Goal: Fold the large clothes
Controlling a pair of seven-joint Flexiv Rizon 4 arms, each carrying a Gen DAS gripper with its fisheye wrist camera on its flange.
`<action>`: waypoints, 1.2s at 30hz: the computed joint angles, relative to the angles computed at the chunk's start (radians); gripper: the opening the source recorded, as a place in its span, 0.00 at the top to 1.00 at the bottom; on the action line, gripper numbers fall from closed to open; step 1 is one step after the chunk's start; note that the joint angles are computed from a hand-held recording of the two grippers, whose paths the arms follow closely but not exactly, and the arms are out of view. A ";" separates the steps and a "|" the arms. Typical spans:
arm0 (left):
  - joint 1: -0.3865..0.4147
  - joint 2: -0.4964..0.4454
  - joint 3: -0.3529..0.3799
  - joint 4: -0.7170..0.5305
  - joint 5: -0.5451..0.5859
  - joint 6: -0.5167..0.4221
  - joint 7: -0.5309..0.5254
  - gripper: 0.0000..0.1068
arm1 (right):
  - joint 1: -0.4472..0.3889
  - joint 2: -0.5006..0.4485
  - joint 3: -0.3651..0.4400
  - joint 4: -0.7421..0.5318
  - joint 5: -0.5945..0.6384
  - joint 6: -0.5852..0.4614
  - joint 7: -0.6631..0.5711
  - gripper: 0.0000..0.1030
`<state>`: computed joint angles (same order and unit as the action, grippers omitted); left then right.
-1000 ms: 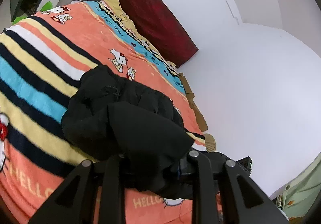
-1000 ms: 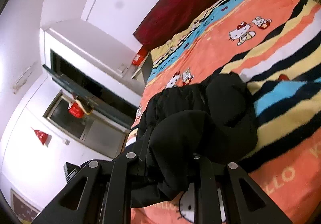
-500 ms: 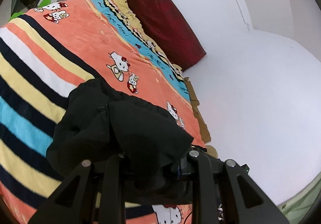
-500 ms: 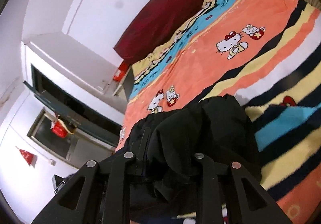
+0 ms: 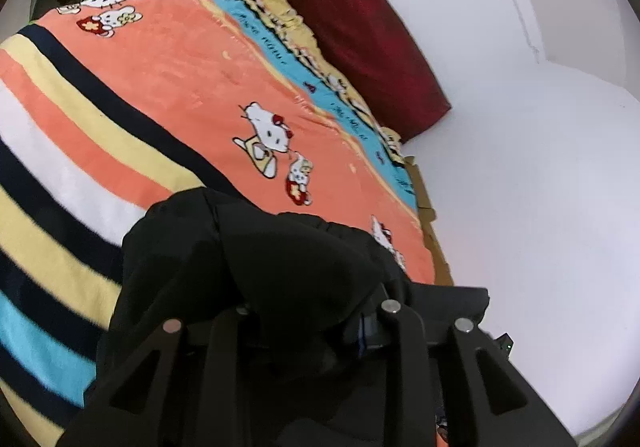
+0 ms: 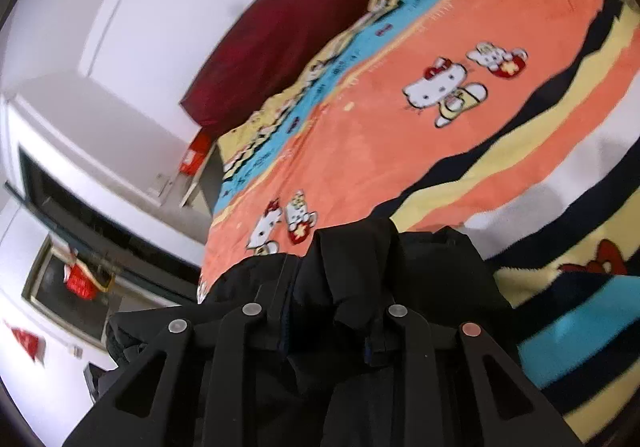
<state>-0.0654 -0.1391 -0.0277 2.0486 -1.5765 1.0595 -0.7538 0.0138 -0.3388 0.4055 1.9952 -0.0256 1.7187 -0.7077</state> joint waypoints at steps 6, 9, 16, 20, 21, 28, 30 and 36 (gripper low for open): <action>0.024 -0.151 -0.033 -0.096 0.054 0.027 -0.035 0.74 | 0.053 -0.100 -0.077 -0.086 -0.015 -0.039 0.009 0.72; 0.032 -0.197 -0.058 -0.123 0.024 0.043 -0.016 0.74 | 0.070 -0.132 -0.097 -0.109 -0.019 -0.044 0.006 0.69; 0.046 -0.212 -0.072 -0.135 0.026 0.039 -0.025 0.73 | 0.104 -0.141 -0.139 -0.126 -0.036 -0.064 0.000 0.63; 0.047 -0.186 -0.069 -0.123 -0.015 0.026 -0.022 0.61 | 0.093 -0.124 -0.131 -0.109 -0.016 -0.049 0.000 0.44; 0.045 -0.180 -0.068 -0.123 -0.026 0.024 -0.019 0.57 | 0.074 -0.123 -0.111 -0.109 -0.012 -0.048 -0.004 0.41; 0.030 -0.138 -0.051 -0.129 -0.082 0.041 -0.004 0.49 | 0.026 -0.099 -0.056 -0.097 0.006 -0.036 -0.029 0.35; 0.027 -0.123 -0.041 -0.129 -0.088 0.052 -0.003 0.49 | 0.033 -0.084 -0.065 -0.087 0.005 -0.021 -0.030 0.33; 0.007 -0.040 -0.005 -0.094 0.004 0.157 -0.011 0.49 | 0.047 -0.009 -0.091 -0.032 -0.010 0.017 -0.032 0.32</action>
